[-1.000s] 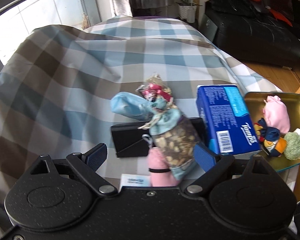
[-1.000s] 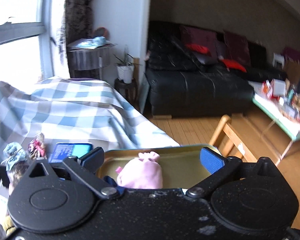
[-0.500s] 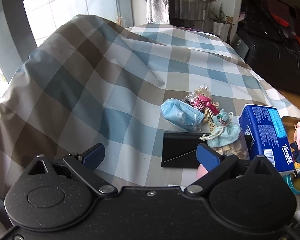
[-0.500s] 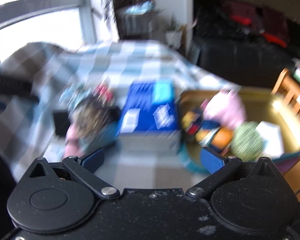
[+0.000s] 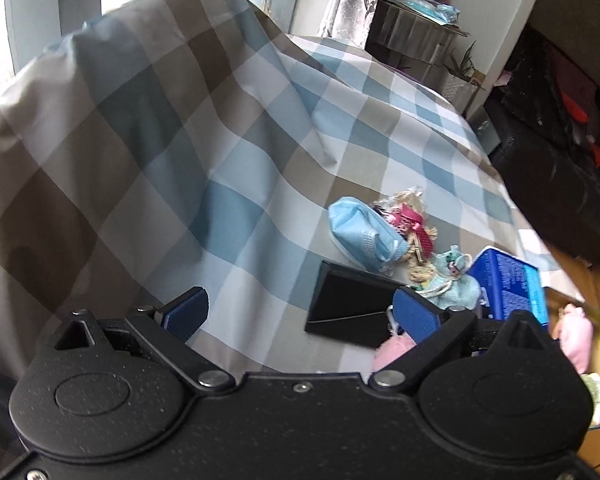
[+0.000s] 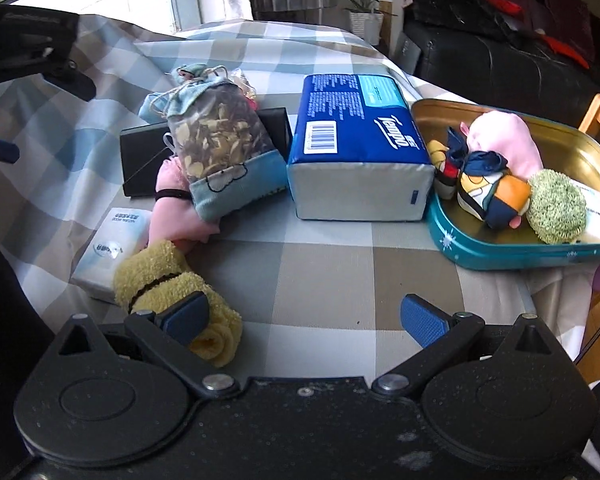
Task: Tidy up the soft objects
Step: 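Move both tools back over the table toward the remaining soft items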
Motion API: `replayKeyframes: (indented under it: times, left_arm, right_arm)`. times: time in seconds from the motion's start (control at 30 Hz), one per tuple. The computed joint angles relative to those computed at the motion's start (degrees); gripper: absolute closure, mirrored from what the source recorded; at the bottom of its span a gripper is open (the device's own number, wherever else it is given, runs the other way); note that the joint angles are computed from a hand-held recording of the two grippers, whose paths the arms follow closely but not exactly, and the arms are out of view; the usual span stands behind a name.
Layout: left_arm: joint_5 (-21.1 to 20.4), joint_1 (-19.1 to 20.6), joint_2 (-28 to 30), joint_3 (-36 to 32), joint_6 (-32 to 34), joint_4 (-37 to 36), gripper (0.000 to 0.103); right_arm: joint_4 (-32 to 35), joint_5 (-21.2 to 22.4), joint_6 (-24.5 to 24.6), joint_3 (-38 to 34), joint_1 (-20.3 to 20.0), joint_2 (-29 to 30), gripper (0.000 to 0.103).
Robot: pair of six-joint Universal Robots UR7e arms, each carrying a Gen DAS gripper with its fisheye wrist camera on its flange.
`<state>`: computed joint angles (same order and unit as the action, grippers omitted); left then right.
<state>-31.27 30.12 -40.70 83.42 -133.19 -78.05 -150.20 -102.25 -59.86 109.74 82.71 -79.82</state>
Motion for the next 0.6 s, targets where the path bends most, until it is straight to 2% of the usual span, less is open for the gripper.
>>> replayKeyframes:
  times: [0.07,0.2,0.6]
  left_arm:
    - [1.0,-0.2,-1.1,2.4,1.1,-4.2,0.007]
    - [1.1,-0.2,-0.8,1.9,0.6,-3.1,0.008]
    - [1.3,-0.1,6.1,-9.4,1.4,14.0,0.007]
  right_arm:
    - [0.0,-0.1,1.2,-0.1,-0.2,0.1,0.001]
    - [-0.5,-1.0,2.0,0.2,-0.2,0.4,0.001]
    - [0.0,-1.8,2.6,-0.2,-0.1,1.0,0.0]
